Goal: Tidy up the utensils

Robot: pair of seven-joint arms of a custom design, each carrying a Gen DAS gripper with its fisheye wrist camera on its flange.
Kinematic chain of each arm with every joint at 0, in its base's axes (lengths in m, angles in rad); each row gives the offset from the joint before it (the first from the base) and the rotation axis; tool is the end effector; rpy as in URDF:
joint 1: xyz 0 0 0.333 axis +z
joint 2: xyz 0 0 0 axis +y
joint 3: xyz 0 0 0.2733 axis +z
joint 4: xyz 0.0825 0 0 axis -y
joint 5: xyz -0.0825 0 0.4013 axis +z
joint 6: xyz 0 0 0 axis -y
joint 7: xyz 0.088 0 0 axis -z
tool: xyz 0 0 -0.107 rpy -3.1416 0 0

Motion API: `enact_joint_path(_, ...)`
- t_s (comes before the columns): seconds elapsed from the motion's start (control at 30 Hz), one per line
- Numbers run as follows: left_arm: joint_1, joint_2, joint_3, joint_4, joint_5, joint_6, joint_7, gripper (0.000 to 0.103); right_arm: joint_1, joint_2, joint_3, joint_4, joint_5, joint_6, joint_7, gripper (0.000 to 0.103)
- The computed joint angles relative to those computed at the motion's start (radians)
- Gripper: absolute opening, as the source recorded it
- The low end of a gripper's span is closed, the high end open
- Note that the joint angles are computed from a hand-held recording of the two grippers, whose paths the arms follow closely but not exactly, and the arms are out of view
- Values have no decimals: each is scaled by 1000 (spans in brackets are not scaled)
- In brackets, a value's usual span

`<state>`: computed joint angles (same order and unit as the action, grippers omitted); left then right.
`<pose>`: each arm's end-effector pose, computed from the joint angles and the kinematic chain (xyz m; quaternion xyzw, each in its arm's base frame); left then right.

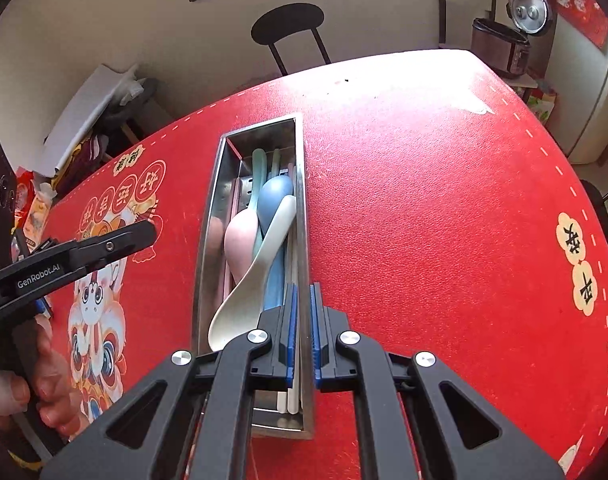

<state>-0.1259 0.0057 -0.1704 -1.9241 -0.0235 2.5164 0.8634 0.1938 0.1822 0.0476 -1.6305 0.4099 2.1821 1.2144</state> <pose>0.5943 -0.1810 0.5017 -0.8047 0.5184 -0.2803 0.0715 0.6392 0.1705 0.5060 -0.8101 0.5250 -0.0081 0.2609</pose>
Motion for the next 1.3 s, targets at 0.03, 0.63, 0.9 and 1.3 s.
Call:
enact_joint_path(0.03,1,-21,1,-9,27,-14,-4,27,0,-12,-2,-6,-5,5,1,6)
enact_joint_path(0.63,21,-526,-83,-225,419,-144,-158,38,3,-419,-44,-273,46,195,-102,17)
enact_joint_path(0.9,16,-651,-168,-254,554,-189,-255,91,20,-570,-69,-371,89,272,-143,67)
enact_joint_path(1.3,-2,-717,-189,-259,597,-201,-336,97,21,-674,-70,-424,60,292,-121,97)
